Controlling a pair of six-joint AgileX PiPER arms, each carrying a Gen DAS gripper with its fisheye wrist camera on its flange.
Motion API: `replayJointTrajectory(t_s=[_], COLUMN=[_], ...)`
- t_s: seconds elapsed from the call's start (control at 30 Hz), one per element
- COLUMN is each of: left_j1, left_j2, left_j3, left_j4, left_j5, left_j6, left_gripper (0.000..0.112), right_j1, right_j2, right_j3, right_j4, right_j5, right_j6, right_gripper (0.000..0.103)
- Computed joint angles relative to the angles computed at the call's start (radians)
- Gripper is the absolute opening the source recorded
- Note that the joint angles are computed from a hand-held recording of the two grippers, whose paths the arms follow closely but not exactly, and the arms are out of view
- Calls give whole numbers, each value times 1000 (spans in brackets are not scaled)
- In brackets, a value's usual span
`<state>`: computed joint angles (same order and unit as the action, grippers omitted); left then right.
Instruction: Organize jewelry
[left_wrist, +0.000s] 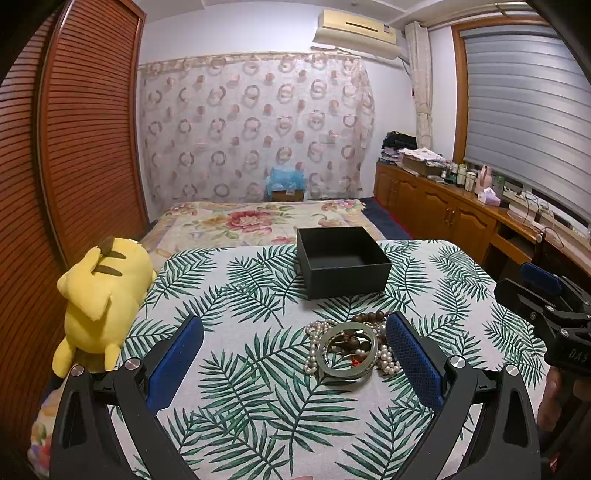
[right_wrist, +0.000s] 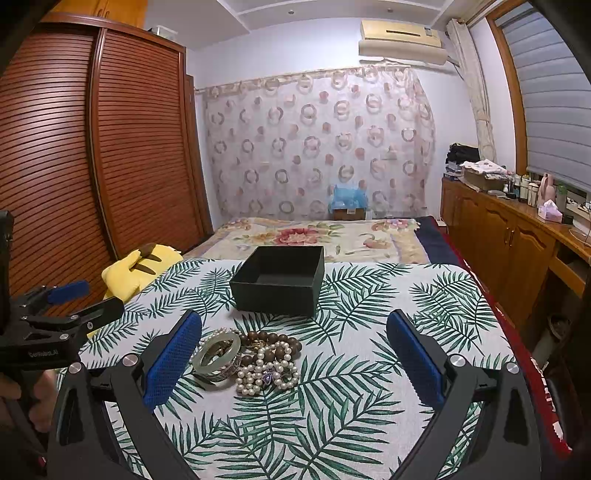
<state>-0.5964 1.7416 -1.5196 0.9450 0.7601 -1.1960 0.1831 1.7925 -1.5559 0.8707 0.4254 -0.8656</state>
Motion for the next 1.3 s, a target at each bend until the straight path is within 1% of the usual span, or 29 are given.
replayJointTrajectory(t_s=[0.03, 0.17, 0.2, 0.33, 0.6, 0.83, 0.9, 1.3], left_j1=[-15, -16, -21, -24, -20, -28, -47, -39], left_j2=[-2, -2, 0, 2, -3, 5, 35, 29], left_j3=[-16, -16, -40, -48, -36, -43, -70, -56], left_j4=[-8, -8, -22, -25, -22, -18, -9, -7], left_j5=[23, 23, 41, 47, 36, 42, 56, 44], left_j6=[9, 8, 28, 32, 26, 19, 0, -2], left_gripper=[95, 95, 96, 95, 95, 96, 95, 95], right_j1=[-1, -2, 0, -1, 2, 2, 3, 1], right_j2=[-4, -3, 0, -2, -7, -9, -8, -13], right_j3=[-2, -2, 0, 0, -1, 0, 2, 3], right_j4=[-9, -2, 3, 3, -6, -6, -1, -2], right_j5=[5, 4, -1, 2, 3, 3, 0, 4], right_j6=[9, 4, -1, -1, 10, 13, 8, 9], right_gripper=[101, 101, 101, 101, 101, 101, 101, 101])
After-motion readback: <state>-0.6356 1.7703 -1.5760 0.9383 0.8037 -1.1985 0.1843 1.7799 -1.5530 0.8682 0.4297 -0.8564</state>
